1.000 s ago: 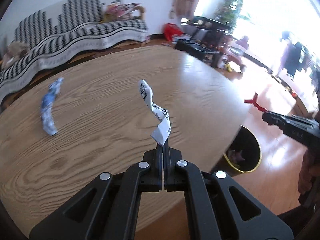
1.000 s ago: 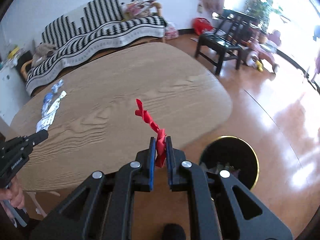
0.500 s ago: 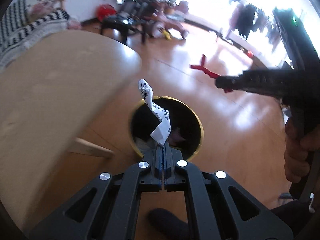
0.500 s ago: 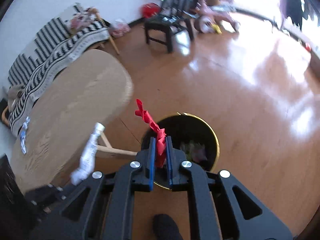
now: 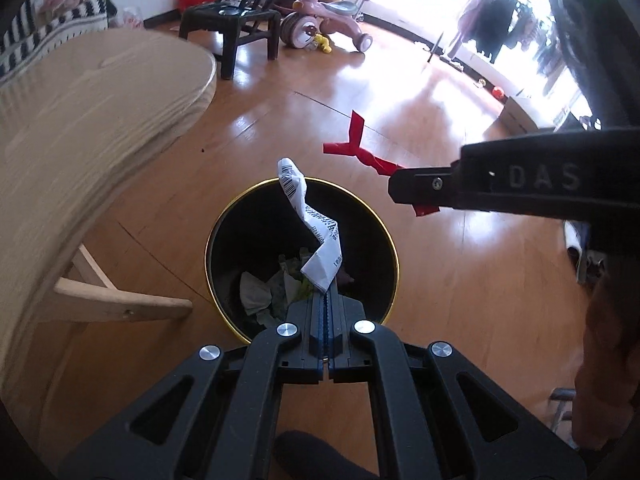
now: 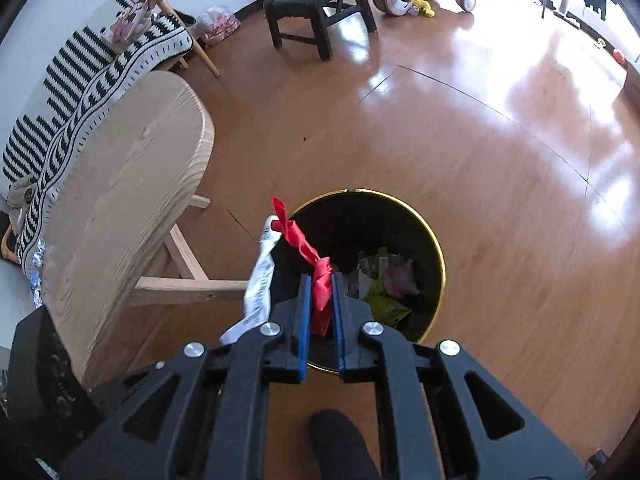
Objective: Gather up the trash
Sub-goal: 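Carry receipt and ribbon over the black bin and open both tools, then turn both tools back toward the table and approach the foil wrappers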
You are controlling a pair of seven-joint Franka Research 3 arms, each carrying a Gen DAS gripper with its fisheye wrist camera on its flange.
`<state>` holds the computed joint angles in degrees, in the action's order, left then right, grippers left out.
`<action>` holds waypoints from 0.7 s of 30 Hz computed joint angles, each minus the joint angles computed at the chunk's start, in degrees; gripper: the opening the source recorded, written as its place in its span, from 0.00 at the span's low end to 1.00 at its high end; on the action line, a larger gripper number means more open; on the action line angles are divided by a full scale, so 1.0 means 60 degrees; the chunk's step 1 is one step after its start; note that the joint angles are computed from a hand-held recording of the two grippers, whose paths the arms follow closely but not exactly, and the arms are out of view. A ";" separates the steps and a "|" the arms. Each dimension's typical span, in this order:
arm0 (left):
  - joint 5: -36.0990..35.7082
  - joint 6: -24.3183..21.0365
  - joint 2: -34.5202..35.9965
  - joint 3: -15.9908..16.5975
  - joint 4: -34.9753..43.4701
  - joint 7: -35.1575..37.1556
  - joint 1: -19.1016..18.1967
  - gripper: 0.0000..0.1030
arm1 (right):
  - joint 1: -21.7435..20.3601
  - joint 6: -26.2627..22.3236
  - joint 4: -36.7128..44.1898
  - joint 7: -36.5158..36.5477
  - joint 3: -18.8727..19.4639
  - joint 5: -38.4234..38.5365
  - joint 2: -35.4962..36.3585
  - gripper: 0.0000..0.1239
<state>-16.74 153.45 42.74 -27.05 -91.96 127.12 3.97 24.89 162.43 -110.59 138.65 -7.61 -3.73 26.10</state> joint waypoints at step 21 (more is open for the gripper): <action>-0.0185 0.0559 0.0346 -0.0368 0.0236 -0.0158 0.0272 0.87 | 0.0892 0.0495 -0.0055 0.1806 -0.1320 -0.0811 0.0035 0.71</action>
